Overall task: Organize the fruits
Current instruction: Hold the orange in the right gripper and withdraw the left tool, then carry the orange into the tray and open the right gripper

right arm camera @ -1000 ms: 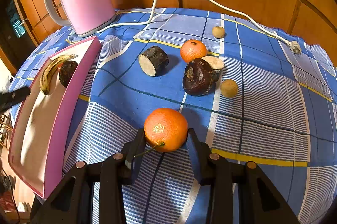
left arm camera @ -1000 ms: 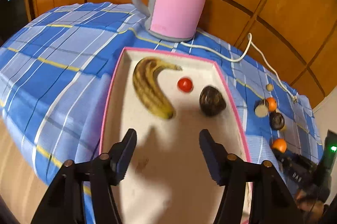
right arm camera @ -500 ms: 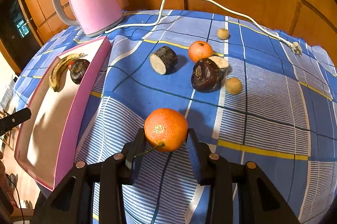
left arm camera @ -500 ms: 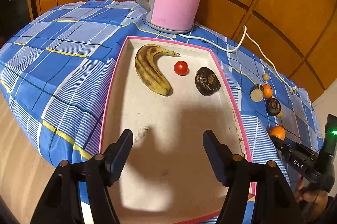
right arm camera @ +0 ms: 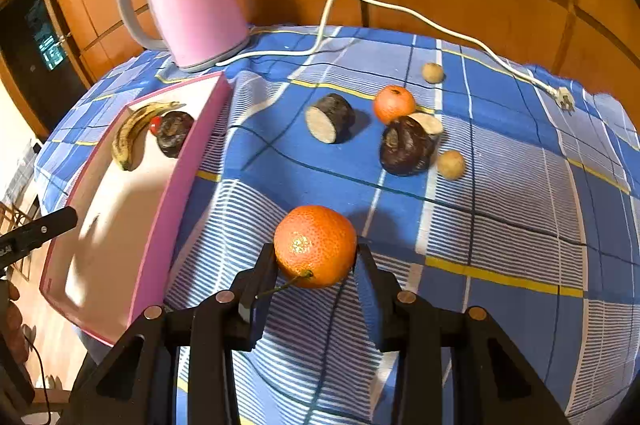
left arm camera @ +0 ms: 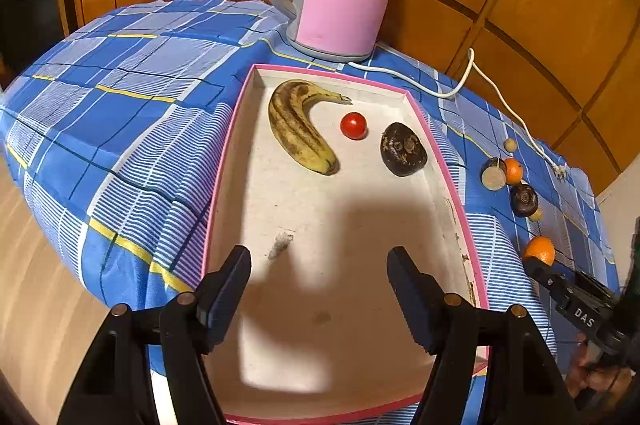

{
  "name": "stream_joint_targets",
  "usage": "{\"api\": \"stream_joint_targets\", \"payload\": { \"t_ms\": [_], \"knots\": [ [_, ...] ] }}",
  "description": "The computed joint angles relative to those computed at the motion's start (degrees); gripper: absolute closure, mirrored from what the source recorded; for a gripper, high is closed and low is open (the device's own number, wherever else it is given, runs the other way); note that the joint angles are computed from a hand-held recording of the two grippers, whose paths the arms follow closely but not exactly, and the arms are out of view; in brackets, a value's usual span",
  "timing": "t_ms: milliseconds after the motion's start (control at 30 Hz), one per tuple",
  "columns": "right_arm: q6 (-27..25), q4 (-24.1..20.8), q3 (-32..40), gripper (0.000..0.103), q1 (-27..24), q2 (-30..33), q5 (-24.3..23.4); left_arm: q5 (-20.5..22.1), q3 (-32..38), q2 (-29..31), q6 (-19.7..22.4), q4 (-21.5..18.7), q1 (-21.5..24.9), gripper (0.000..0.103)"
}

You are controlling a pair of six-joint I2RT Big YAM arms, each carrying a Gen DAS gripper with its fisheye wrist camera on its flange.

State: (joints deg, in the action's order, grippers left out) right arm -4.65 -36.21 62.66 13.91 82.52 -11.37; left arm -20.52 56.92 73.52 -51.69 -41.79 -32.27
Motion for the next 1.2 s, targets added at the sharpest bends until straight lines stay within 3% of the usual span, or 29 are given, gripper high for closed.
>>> {"api": "stream_joint_targets", "payload": {
  "t_ms": [300,567,733,1000,1100,1167,1200],
  "knots": [
    [-1.3,-1.1,0.2,0.064,2.3,-2.1,-3.9,-1.9,-1.9,-2.1,-1.6,-1.0,0.8,0.032],
    [-5.2,-3.2,4.1,0.064,8.1,-1.1,-7.6,-2.1,-2.9,-3.3,-1.8,-0.4,1.5,0.032],
    [-7.5,-3.8,7.2,0.064,11.8,2.1,-4.5,-2.2,-3.2,-3.5,-1.9,-0.5,1.5,0.032],
    [-6.8,-5.3,11.2,0.062,13.0,7.3,-2.8,-1.4,-3.8,-3.7,-2.2,-0.2,2.0,0.032],
    [-6.9,-3.1,11.2,0.061,13.6,8.3,0.5,-1.2,-3.9,-3.6,-2.2,-0.2,1.9,0.032],
    [-6.5,-2.1,11.1,0.055,13.3,8.5,-0.3,-1.3,-3.9,-3.6,-2.2,-0.1,1.8,0.032],
    [-6.1,-1.6,10.9,0.046,13.1,8.3,-0.9,-1.4,-3.8,-3.6,-2.2,-0.2,1.7,0.032]
  ]
}}
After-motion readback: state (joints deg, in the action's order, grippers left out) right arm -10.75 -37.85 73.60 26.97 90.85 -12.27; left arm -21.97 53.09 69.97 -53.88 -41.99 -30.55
